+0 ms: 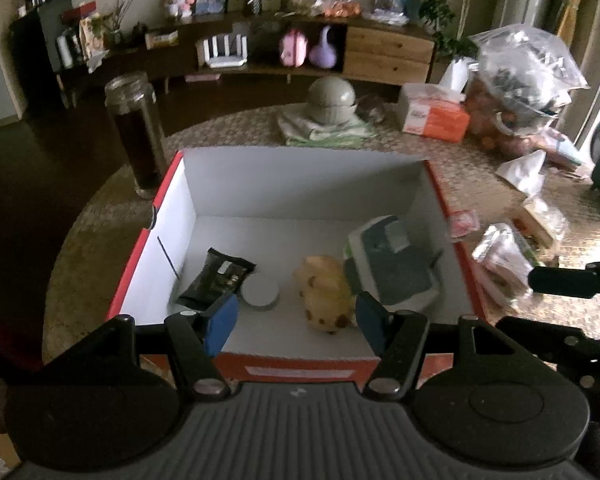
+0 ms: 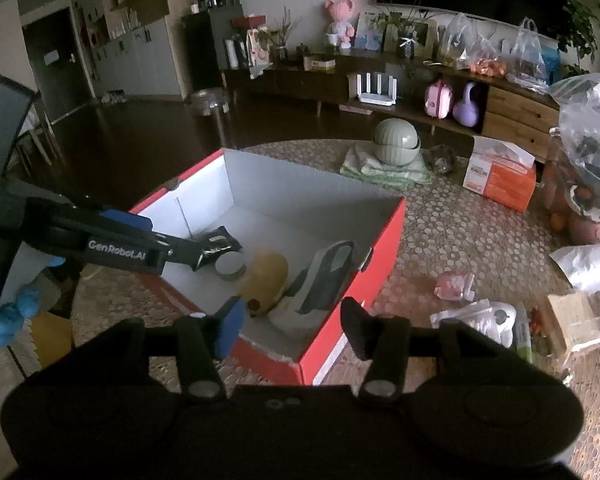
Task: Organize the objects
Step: 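Withdraw both grippers from the shoebox back over the table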
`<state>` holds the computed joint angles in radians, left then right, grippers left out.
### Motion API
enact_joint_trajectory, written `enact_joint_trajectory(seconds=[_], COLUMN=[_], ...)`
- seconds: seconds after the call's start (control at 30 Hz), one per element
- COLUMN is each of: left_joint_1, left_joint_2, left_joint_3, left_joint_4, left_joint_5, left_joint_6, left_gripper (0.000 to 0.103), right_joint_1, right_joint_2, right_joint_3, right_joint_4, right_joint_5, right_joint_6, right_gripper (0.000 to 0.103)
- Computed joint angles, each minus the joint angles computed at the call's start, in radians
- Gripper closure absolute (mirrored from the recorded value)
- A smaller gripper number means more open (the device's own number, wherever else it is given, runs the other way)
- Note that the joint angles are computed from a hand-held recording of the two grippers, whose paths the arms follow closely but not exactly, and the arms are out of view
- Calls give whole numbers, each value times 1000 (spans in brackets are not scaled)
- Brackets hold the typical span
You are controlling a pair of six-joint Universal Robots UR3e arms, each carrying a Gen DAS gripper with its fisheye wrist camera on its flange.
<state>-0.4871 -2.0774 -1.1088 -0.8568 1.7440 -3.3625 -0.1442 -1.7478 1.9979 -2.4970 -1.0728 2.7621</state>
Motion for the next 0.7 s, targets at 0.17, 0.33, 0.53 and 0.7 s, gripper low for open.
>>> enact_joint_trajectory(seconds=[0.17, 0.33, 0.53, 0.7], left_joint_1=[-43, -78, -136, -183], left_joint_2=[45, 78, 87, 65], left_joint_3=[-56, -103, -150, -160], left_joint_4=[32, 59, 115, 138], left_joint_5=[14, 30, 61, 58], left_joint_6=[-3, -36, -66, -100], left_gripper=[26, 25, 20, 20], right_joint_1=[-83, -181, -352, -540], right_joint_2=[-116, -243, -427, -583], right_joint_3=[80, 137, 194, 200], right_joint_4=[67, 181, 415, 730], right_joint_5=[88, 180, 297, 380], right_joint_6=[-60, -145, -317, -519], right_gripper=[43, 32, 17, 6])
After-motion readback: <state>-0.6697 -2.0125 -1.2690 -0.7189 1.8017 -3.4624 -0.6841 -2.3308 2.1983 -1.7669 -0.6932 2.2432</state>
